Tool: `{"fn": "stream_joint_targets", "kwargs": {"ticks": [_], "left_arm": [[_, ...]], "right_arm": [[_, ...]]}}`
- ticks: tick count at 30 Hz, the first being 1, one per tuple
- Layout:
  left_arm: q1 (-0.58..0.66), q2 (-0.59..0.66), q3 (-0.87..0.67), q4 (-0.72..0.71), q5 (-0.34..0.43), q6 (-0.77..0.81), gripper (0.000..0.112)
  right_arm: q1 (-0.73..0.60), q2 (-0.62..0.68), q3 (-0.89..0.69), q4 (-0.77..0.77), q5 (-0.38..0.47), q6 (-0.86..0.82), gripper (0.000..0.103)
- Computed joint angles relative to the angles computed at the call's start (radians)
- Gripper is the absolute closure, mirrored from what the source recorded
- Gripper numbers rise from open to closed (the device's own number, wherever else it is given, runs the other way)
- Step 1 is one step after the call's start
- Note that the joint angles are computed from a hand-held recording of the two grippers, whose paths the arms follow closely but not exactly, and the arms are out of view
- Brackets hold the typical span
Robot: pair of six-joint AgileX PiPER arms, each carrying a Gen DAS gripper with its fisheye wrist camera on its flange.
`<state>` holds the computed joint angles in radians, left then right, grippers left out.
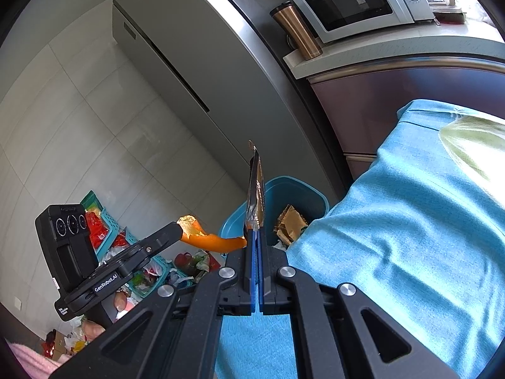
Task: Collect trash
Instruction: 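Move both grippers over the teal bin holding peel and packet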
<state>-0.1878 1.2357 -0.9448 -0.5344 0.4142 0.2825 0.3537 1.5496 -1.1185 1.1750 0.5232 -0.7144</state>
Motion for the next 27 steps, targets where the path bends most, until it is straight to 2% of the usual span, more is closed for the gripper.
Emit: {"fn": "stream_joint_targets", "kwargs": {"ticks": [27], "left_arm": [[-0.019, 0.010, 0.008, 0.155, -0.022, -0.173, 0.102]], "right_arm": [[0.028, 0.065, -0.057, -0.046, -0.003, 0.059, 0.103]]}}
